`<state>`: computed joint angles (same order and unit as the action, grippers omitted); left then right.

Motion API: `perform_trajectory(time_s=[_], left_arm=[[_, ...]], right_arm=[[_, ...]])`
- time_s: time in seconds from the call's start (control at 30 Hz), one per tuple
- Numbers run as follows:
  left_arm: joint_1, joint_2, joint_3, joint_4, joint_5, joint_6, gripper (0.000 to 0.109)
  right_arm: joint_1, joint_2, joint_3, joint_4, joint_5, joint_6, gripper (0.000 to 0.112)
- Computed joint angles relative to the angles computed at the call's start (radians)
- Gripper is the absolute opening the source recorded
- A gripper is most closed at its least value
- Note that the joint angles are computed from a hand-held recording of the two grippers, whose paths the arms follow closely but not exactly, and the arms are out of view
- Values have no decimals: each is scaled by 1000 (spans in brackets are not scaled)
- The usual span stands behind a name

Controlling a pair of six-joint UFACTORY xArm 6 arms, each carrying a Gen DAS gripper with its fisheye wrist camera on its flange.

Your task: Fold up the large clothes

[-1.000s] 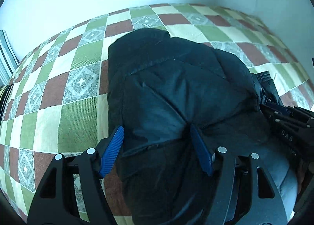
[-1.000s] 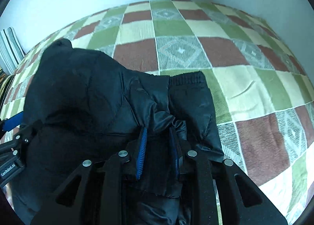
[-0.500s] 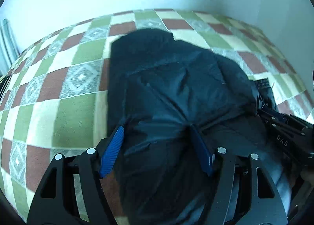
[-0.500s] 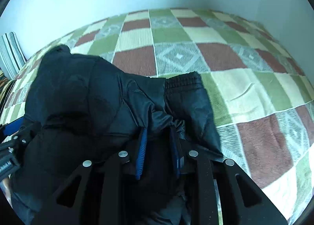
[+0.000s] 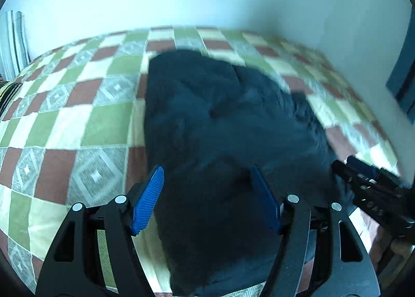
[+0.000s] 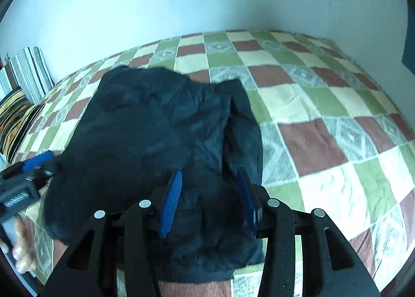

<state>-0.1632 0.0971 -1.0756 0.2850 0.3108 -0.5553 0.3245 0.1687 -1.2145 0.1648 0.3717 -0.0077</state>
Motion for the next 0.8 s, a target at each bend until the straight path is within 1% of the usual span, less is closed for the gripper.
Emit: perform_trajectory(time_s=[0.07,0.17,0.27,0.33,0.47,0.6,0.8], left_arm=[[-3,15,2,-28,-1,5,70],[-10,49,-28,63,27,-31,71],[-14,73,-46,74,43,-25,70],[-12,82,-44,65,32,-23,70],[-9,93,-39,135,11,-70,70],[-6,91,-29,200,-10,-130,70],[-4,85,-17,225,-27,-149,70]], right_arm=[[1,19,-3,7,12,-14,44],[2,49,-24,-11,45,4,45],[0,80,-40,-13,65,17,47],[0,90,-37,-7,56,14,47],[-1,100,-35,16,46,9,49],[1,101,-29,1,28,27,50],[4,86,1,-6,-3,39,50]])
